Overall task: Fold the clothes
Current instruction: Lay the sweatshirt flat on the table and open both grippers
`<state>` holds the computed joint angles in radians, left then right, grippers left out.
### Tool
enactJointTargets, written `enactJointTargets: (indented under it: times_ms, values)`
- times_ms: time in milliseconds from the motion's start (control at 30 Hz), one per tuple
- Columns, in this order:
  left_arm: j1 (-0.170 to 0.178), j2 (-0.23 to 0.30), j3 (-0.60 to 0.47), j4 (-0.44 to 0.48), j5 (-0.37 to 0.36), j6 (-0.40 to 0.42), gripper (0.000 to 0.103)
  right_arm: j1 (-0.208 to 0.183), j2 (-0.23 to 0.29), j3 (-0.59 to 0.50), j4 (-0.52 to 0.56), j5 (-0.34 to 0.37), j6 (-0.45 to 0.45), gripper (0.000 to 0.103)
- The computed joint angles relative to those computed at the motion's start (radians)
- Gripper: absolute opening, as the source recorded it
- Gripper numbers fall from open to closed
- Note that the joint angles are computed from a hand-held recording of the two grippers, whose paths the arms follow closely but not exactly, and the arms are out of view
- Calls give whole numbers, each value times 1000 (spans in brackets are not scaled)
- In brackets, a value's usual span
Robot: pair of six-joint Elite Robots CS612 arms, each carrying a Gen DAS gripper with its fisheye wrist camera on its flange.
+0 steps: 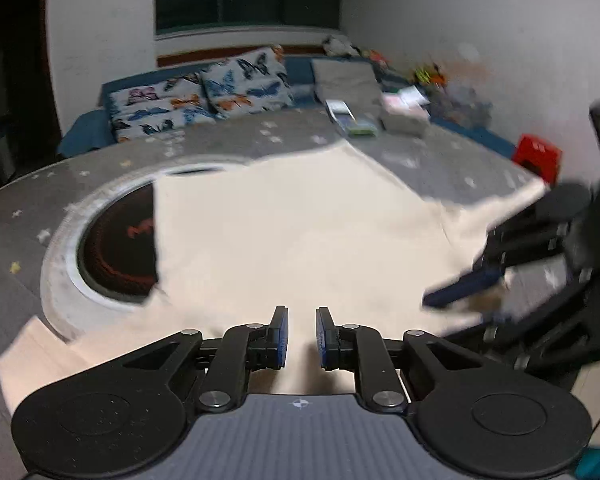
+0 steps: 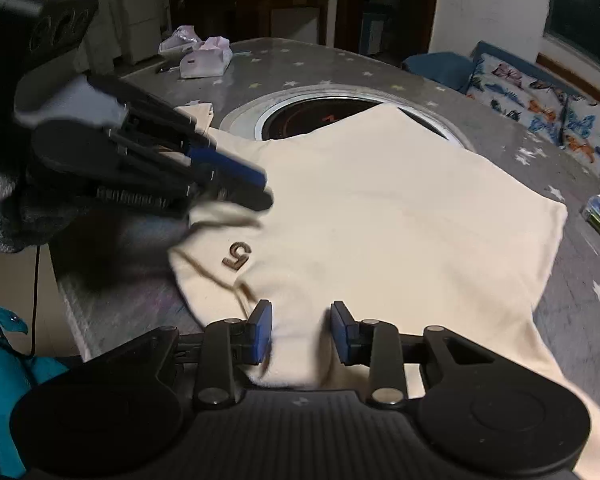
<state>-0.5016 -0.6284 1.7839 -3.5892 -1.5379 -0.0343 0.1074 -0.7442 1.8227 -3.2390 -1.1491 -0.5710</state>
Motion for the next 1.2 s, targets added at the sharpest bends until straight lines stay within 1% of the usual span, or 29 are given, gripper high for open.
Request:
enactJointTargets:
  times_ms: [67, 133, 200, 233, 367, 467, 500, 567, 633, 667, 733, 800, 833, 867, 900, 933, 1000, 1133, 1167, 1200]
  values:
    - [-5, 1, 3, 12, 9, 14, 16, -13, -8, 20, -37, 17, 53, 32]
    - [-6, 1, 6, 13, 13, 13, 16, -35, -15, 49, -117, 22, 158, 32]
    - [-5, 1, 3, 2, 11, 0, 16, -59, -19, 75, -198, -2, 266, 32]
    - [-4, 1, 1, -7, 10, -6, 17, -69, -17, 81, -238, -37, 317, 33]
    - [-11, 6, -11, -40, -10, -18, 27, -115, -13, 112, -348, -193, 573, 33]
    - [-20, 13, -26, -35, -44, -24, 28, -145, -8, 131, -397, -324, 734, 33]
    - [-23, 16, -32, -31, -56, -22, 28, -153, -6, 131, -403, -342, 767, 33]
    - [-31, 21, -41, -22, -76, -13, 28, -183, 2, 135, -419, -361, 850, 34]
    - [-39, 24, -48, -9, -88, -2, 28, -197, 11, 127, -424, -357, 893, 34]
    - [-42, 25, -51, -3, -93, 2, 28, -213, 14, 133, -438, -343, 917, 34]
    - [-47, 27, -54, 9, -98, -1, 28, -220, 23, 121, -434, -327, 933, 34]
    - [-50, 28, -55, 17, -101, -2, 29, -223, 32, 106, -415, -327, 941, 33]
    - [-52, 28, -55, 21, -101, -1, 29, -226, 36, 98, -403, -315, 947, 28]
    - [-54, 28, -55, 24, -101, 0, 29, -227, 40, 91, -402, -300, 942, 15]
    - [-55, 28, -55, 27, -101, 1, 29, -228, 45, 85, -403, -285, 936, 9]
    - [-55, 28, -54, 27, -100, 4, 29, -224, 46, 81, -416, -283, 922, 6]
    - [-55, 26, -51, 28, -102, 8, 29, -215, 46, 81, -480, -279, 887, 3]
    - [-52, 25, -50, 29, -111, 11, 29, -215, 38, 120, -681, -244, 845, 3]
    - [-51, 26, -50, 28, -114, 13, 30, -216, 36, 129, -696, -256, 837, 3]
    - [-50, 27, -50, 25, -117, 15, 30, -218, 32, 140, -684, -279, 824, 4]
